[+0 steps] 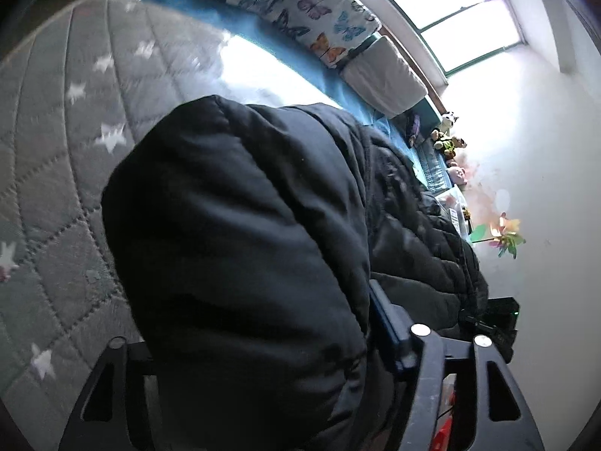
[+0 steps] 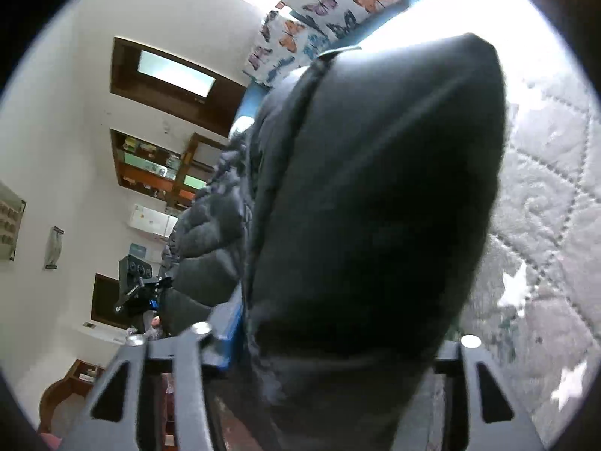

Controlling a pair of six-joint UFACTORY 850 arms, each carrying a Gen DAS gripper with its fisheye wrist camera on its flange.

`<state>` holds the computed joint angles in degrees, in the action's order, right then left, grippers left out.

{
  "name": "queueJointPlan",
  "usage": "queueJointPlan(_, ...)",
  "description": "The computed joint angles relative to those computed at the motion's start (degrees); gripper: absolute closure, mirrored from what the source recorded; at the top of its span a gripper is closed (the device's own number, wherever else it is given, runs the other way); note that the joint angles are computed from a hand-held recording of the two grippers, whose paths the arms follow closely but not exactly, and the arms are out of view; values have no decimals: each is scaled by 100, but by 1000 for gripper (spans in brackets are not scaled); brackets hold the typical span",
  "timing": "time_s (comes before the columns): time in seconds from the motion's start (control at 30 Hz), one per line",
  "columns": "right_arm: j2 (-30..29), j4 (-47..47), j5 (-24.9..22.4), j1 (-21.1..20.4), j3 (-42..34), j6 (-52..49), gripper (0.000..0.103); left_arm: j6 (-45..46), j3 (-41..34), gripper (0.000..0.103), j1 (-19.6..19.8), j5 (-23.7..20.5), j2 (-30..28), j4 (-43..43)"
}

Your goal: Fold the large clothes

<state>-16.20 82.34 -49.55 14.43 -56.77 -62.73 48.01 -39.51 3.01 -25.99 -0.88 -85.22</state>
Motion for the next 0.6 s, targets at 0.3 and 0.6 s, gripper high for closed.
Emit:
queueJointPlan(0.3, 1166, -246, 404, -324, 410, -273, 60, -1015, -866, 44, -1035, 364, 41, 830)
queueJointPlan(0.6, 2047, -972, 704, -1353, 540, -92, 60, -756, -2890, 44, -2198, 258, -1574, 65)
